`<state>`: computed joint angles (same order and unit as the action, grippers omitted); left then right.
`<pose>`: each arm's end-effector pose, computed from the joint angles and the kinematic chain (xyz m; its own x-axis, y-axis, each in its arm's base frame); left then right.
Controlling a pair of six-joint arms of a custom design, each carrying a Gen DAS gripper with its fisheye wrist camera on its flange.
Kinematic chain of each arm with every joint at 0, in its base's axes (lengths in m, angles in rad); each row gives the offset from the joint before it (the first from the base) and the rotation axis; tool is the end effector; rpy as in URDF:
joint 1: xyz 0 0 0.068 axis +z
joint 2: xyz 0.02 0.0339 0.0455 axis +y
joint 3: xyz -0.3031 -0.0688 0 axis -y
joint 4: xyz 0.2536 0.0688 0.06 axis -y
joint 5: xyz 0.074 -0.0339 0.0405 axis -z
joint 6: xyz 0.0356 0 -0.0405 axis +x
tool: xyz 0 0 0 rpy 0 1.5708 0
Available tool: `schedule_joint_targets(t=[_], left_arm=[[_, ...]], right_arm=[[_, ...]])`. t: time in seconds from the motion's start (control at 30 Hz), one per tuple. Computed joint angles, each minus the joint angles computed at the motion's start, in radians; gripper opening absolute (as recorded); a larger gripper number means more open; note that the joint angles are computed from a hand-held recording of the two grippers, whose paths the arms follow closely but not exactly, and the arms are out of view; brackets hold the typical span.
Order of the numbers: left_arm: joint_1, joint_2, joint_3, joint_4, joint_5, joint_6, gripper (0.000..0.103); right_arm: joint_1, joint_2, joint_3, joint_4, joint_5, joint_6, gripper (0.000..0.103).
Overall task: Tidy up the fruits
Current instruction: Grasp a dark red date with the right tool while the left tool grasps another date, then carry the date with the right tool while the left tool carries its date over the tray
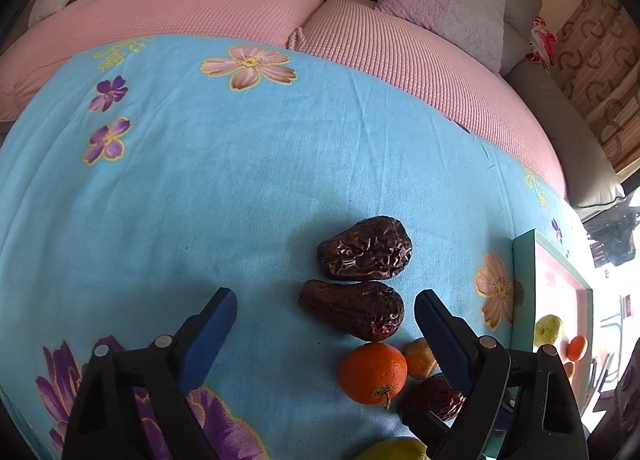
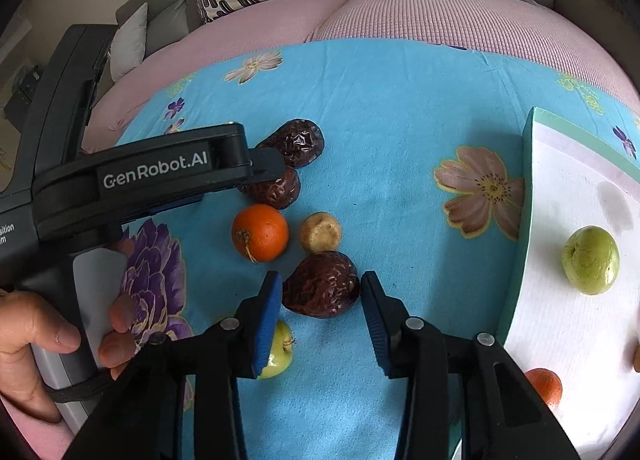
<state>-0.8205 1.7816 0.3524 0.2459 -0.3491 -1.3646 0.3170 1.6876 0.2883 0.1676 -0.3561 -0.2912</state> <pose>0.1584 -0.1520 0.0678 -0.7158 -0.5810 -0.3873 -0.4952 0.8134 -0.3050 0.1799 0.0721 0.0736 -0.7428 -0.5269 -0.4130 -0.6427 0.7340 0.2194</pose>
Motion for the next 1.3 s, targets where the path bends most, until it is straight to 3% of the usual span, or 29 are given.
schedule_joint_targets(t=[0.2,0.3,0.53,1.03,1.3], left_arm=[[-0.001,0.049,0.051,-0.037,0.008,0.036,0.072],[0.004,0.042,0.035,0.006,0.016,0.048,0.06],[-0.012,0.013,0.048,-0.053,-0.008,0.043,0.06],[-0.224,-0.281,0.129,-0.547,-0.267,-0.227,0.06],[-0.294,-0.321,0.179,-0.689,-0.325,-0.332,0.06]], right_arm=[[-0.018,-0.021,0.004,-0.023,-0.002,-0.018,0.041],[-0.044,-0.022,0.01,-0.033,-0.002,-0.02,0.041],[-0.146,-0.026,0.045,-0.085,-0.031,-0.058,0.041],[-0.389,-0.211,0.086,-0.235,-0.115,-0.124,0.041],[-0.504,-0.266,0.102,-0.261,-0.088,-0.153,0.041]])
